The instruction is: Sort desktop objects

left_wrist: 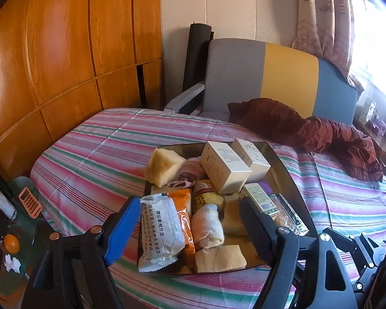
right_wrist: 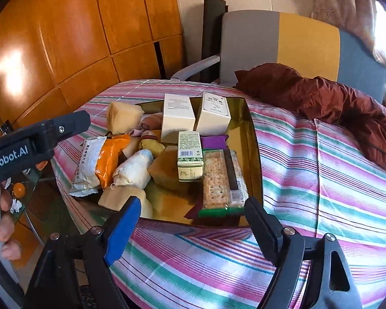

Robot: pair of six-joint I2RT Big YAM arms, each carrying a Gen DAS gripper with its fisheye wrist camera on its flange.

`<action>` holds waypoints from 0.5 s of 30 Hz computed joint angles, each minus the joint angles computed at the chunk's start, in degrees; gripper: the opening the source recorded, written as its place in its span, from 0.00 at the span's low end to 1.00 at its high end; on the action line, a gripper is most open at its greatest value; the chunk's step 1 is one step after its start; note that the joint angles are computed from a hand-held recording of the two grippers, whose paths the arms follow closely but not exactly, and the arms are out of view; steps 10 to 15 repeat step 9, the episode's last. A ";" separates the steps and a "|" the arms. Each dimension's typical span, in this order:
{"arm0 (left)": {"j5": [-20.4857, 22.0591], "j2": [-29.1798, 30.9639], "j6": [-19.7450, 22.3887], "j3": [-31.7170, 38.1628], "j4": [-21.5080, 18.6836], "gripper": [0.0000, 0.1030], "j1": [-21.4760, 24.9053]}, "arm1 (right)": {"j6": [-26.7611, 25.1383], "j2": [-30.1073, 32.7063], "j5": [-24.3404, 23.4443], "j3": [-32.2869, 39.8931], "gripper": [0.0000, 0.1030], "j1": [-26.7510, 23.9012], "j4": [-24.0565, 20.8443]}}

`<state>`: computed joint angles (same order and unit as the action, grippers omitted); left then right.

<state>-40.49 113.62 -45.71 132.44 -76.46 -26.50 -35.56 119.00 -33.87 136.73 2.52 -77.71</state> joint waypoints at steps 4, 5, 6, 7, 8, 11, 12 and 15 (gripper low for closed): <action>-0.26 -0.07 0.51 -0.37 0.43 0.67 0.05 | 0.00 -0.43 0.51 -0.89 0.81 -0.04 0.44; -0.30 -0.16 0.55 -0.60 0.58 0.66 0.04 | 0.02 -0.50 0.75 -1.09 0.81 -0.02 0.63; -0.47 -0.18 0.46 -0.69 0.47 0.66 0.04 | 0.07 -0.68 0.85 -1.44 0.81 0.00 0.88; -0.46 -0.33 0.28 -0.99 0.57 0.66 0.08 | 0.15 -0.65 0.92 -1.44 0.81 0.01 0.99; -0.08 -0.39 0.19 -1.10 0.74 0.66 0.19 | 0.25 -0.56 1.03 -1.35 0.81 0.01 1.05; 0.39 -0.41 0.06 -1.17 0.72 0.66 0.35 | 0.41 -0.49 1.18 -1.27 0.81 0.02 1.24; 0.39 -0.41 0.06 -1.17 0.72 0.66 0.35 | 0.41 -0.49 1.18 -1.27 0.81 0.02 1.24; 0.39 -0.41 0.06 -1.17 0.72 0.66 0.35 | 0.41 -0.49 1.18 -1.27 0.81 0.02 1.24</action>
